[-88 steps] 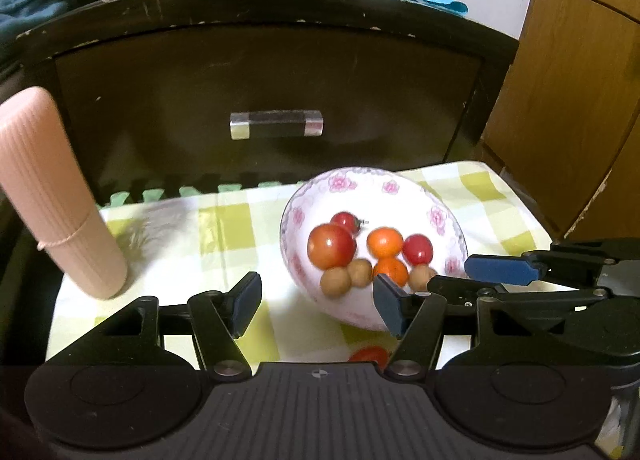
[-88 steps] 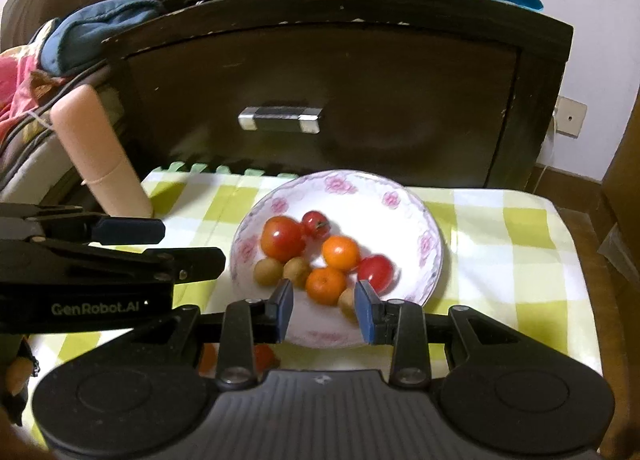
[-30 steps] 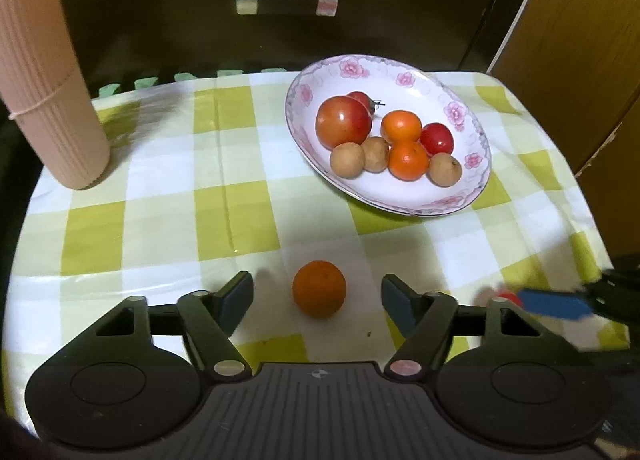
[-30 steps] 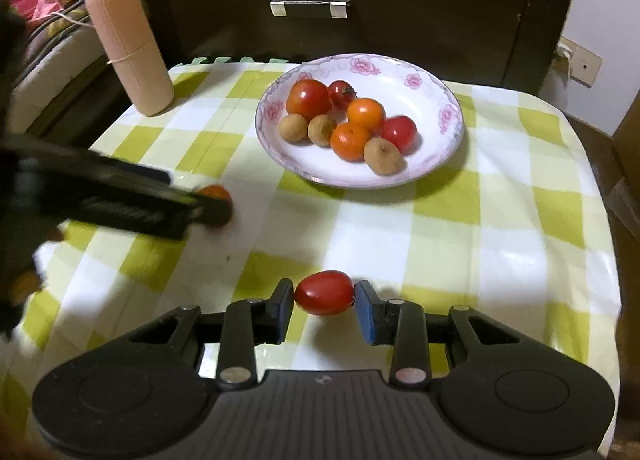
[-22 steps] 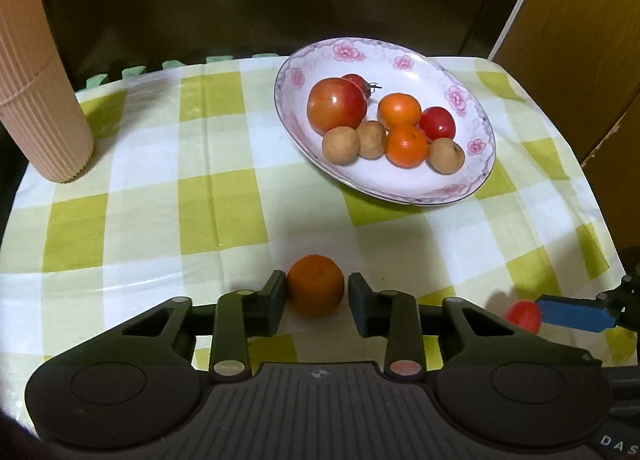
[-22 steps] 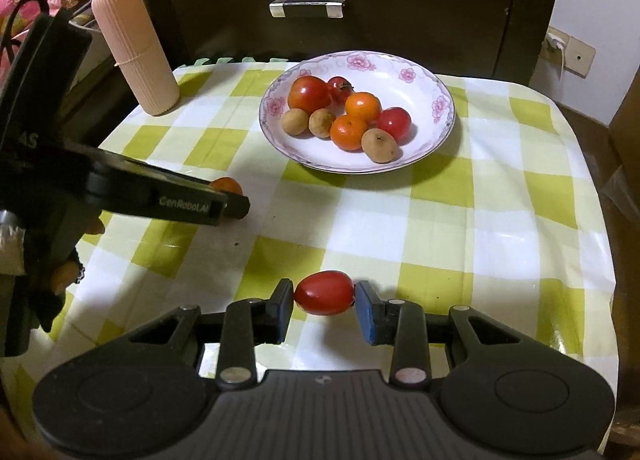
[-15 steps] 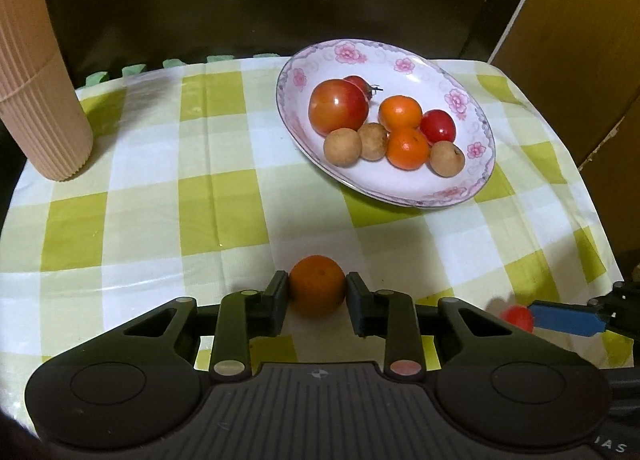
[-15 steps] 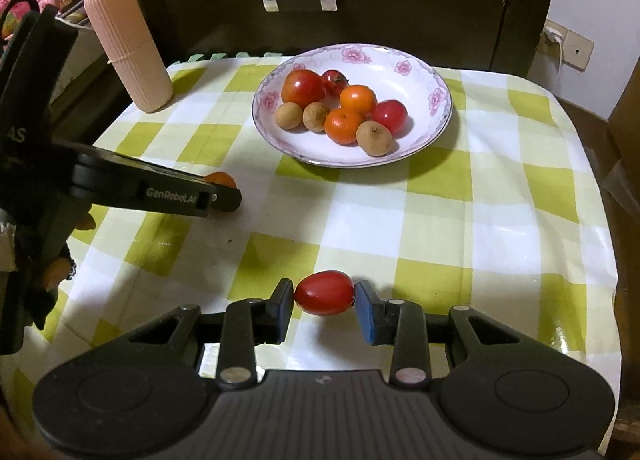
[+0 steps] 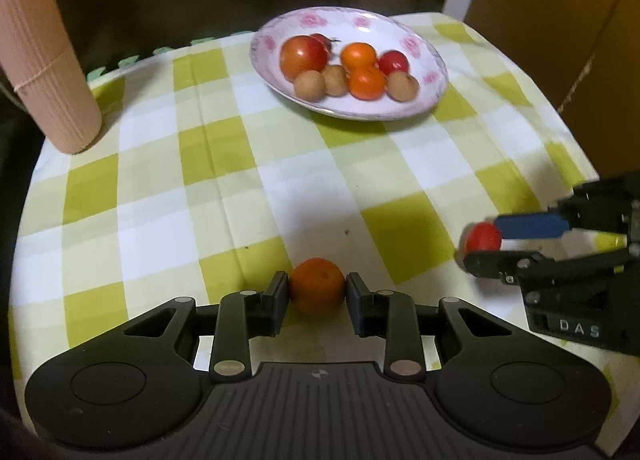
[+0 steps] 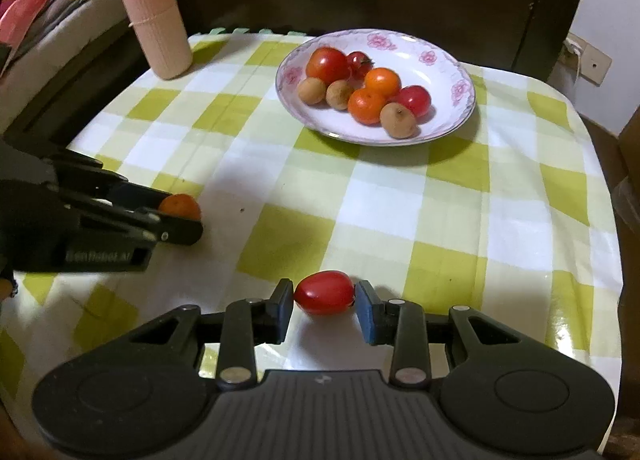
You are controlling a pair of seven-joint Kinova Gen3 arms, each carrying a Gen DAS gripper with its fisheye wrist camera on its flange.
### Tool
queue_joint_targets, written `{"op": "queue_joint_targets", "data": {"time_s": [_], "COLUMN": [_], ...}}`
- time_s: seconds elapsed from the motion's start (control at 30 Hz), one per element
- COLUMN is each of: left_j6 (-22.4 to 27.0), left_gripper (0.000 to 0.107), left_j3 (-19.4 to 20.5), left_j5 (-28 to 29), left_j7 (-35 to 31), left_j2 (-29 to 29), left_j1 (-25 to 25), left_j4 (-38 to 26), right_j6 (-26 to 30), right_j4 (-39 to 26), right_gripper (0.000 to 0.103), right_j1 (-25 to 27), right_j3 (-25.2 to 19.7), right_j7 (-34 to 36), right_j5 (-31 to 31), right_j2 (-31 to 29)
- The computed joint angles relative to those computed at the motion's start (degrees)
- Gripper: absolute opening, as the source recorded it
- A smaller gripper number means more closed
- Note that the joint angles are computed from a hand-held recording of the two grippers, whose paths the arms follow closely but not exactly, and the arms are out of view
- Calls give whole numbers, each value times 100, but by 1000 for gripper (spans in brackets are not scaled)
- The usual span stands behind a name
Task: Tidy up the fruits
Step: 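Grasp the tangerine with the left tool while the right tool grasps the cherry tomato, then carry the tangerine with the left tool while the right tool carries the cherry tomato to the bowl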
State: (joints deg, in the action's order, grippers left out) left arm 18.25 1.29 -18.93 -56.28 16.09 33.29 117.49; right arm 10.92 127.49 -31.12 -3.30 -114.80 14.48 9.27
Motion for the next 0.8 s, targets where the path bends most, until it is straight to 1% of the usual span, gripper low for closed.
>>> {"op": "queue_joint_targets", "data": {"time_s": [0.07,0.13,0.27,0.33,0.37,0.43,0.5,0.53,0.57,0.6,0.63,0.73,0.8], "left_j6": [-31,-70,-123,-128,-126,-124,-141,-124,-105,-70,-20,-22,-65], "left_gripper": [43,52,56,62,63,67,68,67,66,63,62,61,61], "left_j3": [-82,-86,-150,-102,-147,-238,-200,-197,-195,-146,-72,-97,15], "left_j5": [-140,-178,-260,-229,-274,-387,-373,-375,-377,-341,-278,-306,-186], "left_j7": [72,66,80,13,40,128,107,102,99,52,-23,-28,-162], "left_j2": [24,35,57,50,42,28,28,43,58,72,90,88,79], "left_j1": [119,129,192,152,213,328,272,264,259,213,141,181,41], "left_j4": [11,18,26,31,33,41,49,42,40,33,20,33,45], "right_j6": [32,-16,-117,-114,-113,-213,-201,-192,-221,-205,-202,-116,-74], "right_j4": [-13,23,63,59,54,104,84,74,89,85,87,78,97], "right_gripper": [33,33,34,36,36,36,37,38,38,38,38,38,38], "right_j1": [81,37,320,229,312,349,594,601,502,396,386,451,653], "right_j3": [-99,-50,-267,-168,-235,-232,-445,-447,-354,-261,-259,-320,-490], "right_j7": [122,106,463,461,566,631,915,978,947,919,946,1059,1214], "right_j5": [-65,-34,-323,-293,-381,-463,-722,-785,-754,-716,-729,-833,-1034], "right_j2": [35,18,44,77,98,109,148,169,169,163,155,133,85]}}
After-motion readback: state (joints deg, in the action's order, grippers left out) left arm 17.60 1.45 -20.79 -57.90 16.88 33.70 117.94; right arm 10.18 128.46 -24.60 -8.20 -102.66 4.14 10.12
